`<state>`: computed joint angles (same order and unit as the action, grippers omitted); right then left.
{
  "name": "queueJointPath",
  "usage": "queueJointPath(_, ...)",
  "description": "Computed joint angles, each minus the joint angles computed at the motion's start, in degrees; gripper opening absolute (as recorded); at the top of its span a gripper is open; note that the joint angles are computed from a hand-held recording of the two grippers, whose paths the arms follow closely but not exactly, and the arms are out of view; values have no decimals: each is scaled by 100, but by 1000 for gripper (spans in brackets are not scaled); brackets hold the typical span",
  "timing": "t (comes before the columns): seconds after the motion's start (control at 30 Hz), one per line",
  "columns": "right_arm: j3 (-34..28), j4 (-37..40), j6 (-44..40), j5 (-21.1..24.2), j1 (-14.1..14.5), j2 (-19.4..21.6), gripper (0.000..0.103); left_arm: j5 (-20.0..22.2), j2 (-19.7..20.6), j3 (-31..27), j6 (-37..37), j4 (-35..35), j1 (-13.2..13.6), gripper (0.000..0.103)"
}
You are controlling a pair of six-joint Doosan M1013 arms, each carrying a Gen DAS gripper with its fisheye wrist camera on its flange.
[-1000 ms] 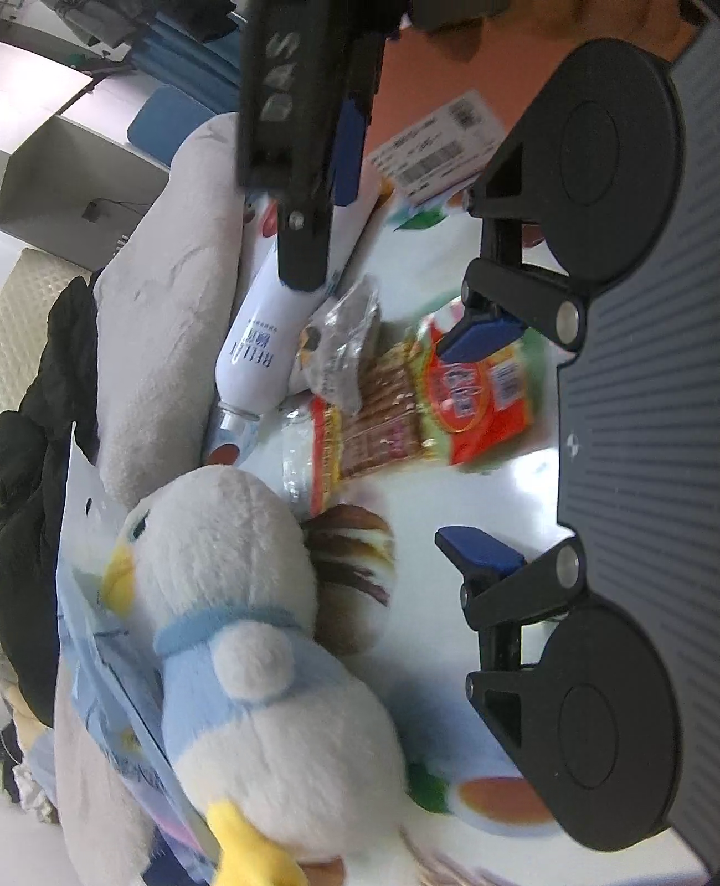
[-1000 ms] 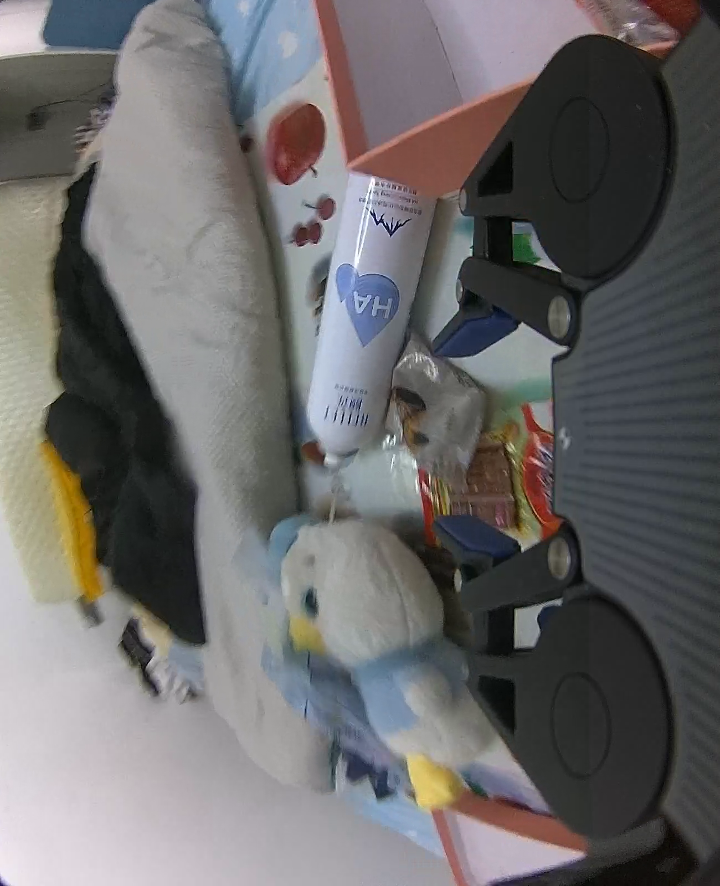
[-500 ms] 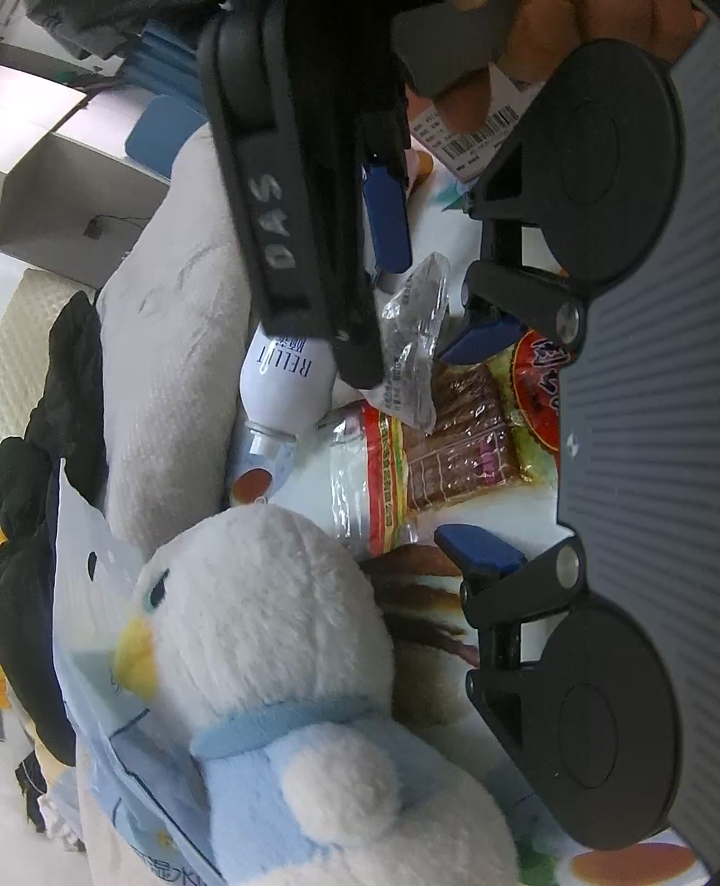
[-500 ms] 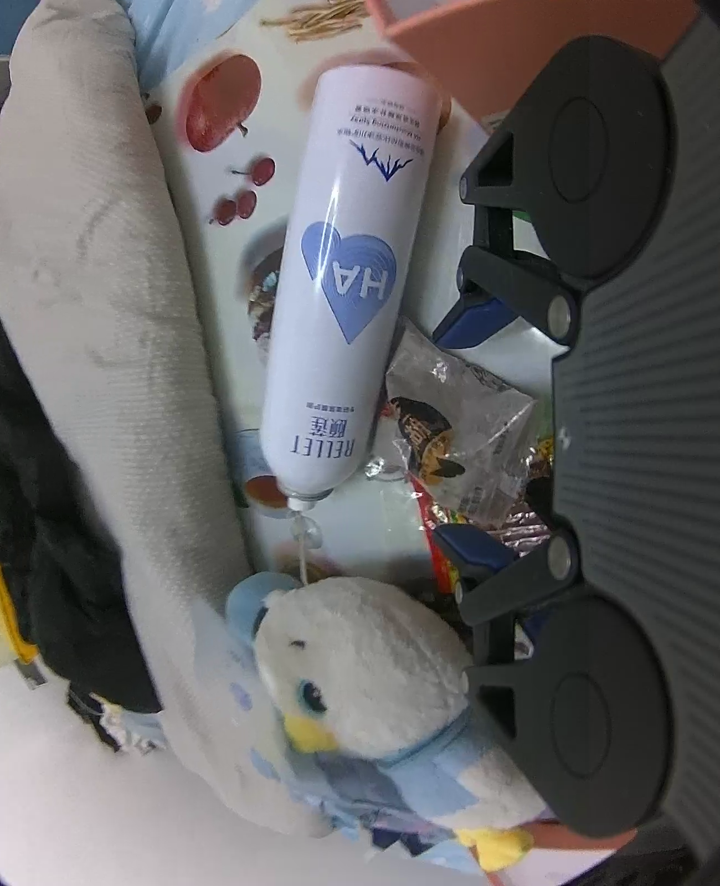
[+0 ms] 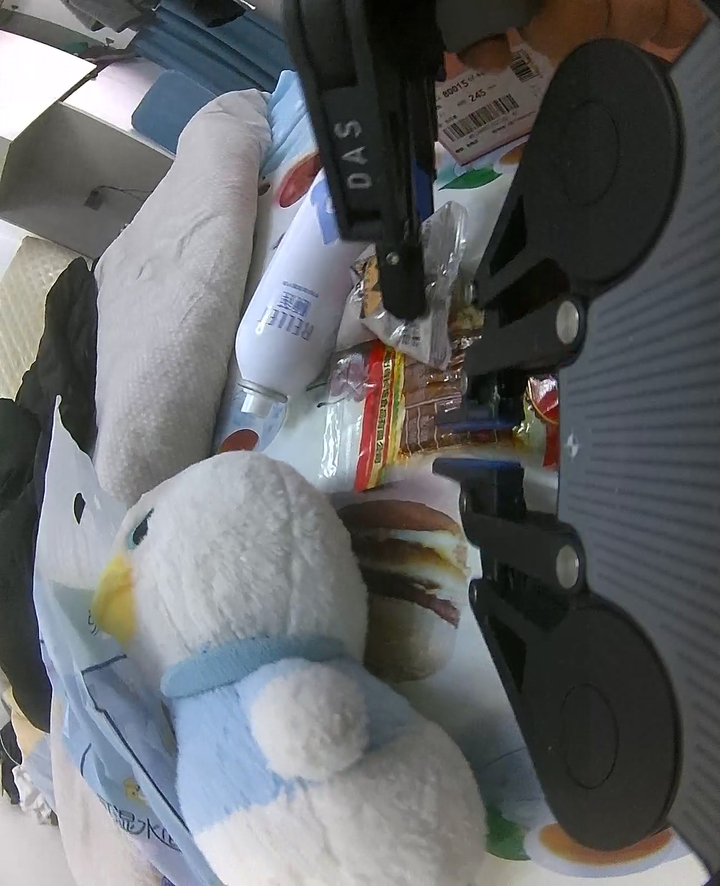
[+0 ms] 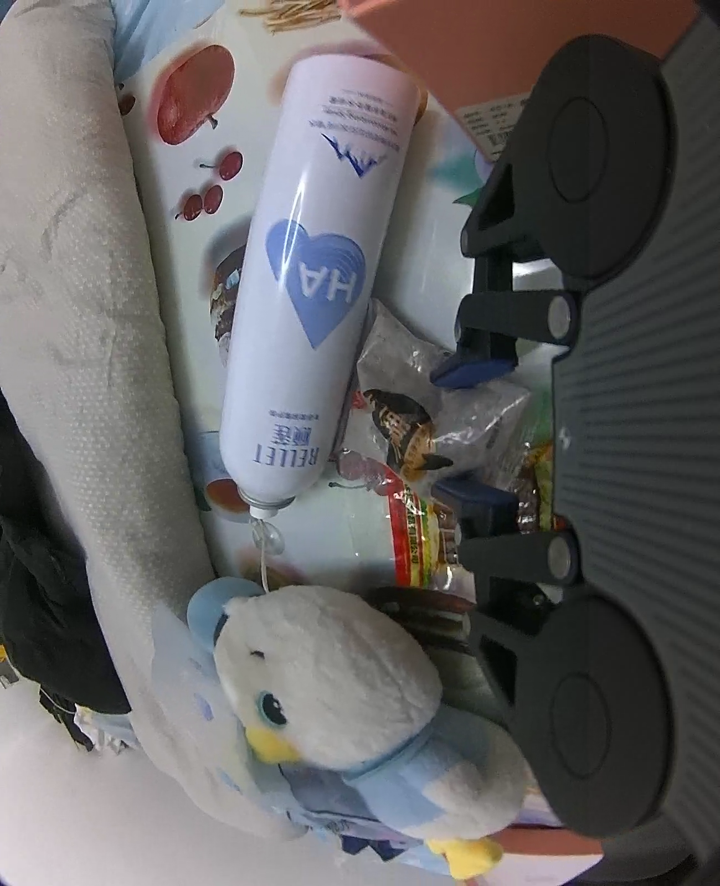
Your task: Organize snacks
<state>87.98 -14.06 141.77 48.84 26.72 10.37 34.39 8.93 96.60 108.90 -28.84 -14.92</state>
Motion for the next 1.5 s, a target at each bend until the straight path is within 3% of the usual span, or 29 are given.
queueJointPath(0.53, 551, -350, 227, 246, 476, -535, 33, 463, -637, 558, -398, 238, 206, 1)
queueJointPath(1.23, 1348, -613, 616, 808, 1849, -1484, 31, 1680, -2009, 1378, -432, 724, 643, 1)
queueJointPath(1.4, 1548, -917, 943, 819, 2069, -1631, 32, 1914, -2200, 1444, -580, 899, 623, 2)
queueJointPath(1.5, 1602, -1069, 1270, 824, 2122, -1691, 32, 1946, -2259, 1417, -760, 1174, 481, 2)
